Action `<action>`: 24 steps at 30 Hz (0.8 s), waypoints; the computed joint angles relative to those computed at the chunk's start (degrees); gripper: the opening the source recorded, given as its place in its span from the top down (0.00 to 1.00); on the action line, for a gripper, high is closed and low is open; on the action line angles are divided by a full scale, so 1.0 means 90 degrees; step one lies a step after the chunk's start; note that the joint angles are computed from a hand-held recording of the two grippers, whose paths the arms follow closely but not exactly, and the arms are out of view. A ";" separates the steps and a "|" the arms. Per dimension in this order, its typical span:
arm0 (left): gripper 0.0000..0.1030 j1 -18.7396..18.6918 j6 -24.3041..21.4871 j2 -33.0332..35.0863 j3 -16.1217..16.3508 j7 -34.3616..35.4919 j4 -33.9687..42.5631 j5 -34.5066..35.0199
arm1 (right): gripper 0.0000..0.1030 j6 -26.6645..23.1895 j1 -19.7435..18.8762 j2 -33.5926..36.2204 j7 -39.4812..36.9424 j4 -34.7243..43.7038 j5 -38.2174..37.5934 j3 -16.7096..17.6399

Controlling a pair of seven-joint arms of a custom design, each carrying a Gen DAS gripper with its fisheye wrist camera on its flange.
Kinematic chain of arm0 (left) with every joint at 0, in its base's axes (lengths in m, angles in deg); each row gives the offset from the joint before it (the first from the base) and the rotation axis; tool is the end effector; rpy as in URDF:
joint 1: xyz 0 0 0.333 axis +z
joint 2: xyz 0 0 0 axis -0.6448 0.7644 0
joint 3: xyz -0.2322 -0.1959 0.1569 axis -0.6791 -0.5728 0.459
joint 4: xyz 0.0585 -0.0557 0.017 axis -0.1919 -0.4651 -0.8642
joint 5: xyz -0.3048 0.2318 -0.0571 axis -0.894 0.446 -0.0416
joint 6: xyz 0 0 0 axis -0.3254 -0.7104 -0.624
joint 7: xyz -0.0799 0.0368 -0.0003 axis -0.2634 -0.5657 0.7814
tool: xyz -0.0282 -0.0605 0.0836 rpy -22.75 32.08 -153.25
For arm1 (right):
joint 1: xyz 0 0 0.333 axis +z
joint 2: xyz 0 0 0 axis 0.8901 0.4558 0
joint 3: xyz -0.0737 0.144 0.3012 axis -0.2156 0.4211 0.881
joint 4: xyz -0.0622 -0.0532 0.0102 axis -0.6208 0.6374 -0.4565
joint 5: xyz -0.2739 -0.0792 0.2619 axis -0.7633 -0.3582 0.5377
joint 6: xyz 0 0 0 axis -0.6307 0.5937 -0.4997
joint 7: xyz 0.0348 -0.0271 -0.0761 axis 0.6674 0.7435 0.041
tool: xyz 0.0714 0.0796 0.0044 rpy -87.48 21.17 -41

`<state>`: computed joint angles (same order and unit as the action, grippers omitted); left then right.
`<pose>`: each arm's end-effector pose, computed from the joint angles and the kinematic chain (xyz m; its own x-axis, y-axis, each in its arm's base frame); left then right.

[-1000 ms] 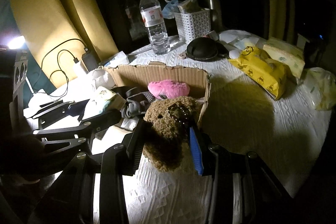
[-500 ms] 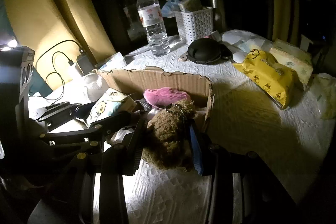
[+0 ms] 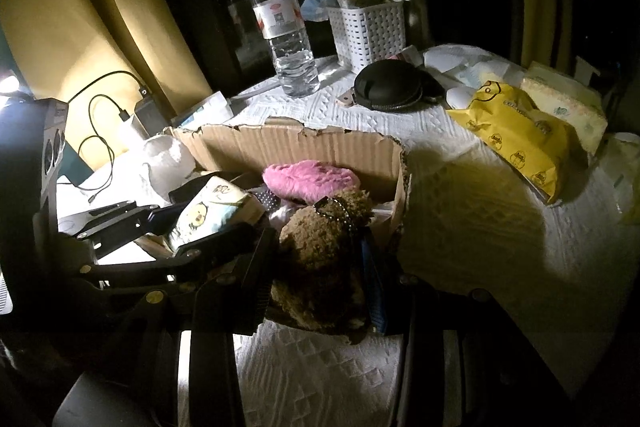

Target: Organize soft objects

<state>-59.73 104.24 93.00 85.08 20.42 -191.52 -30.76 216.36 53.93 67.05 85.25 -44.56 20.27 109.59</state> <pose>0.6235 -0.1126 0.2732 0.0843 -0.9870 0.1369 -0.7551 -0.1529 -0.6375 0.6642 0.2142 0.2946 0.5871 -0.7914 -0.1701 -0.6666 -0.3535 -0.6562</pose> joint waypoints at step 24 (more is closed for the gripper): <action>0.30 -0.1083 0.0536 -0.0803 0.0811 0.0679 -0.1011 -0.1277 | 0.45 0.0819 -0.0736 -0.0523 0.0773 -0.0993 -0.0694 0.0667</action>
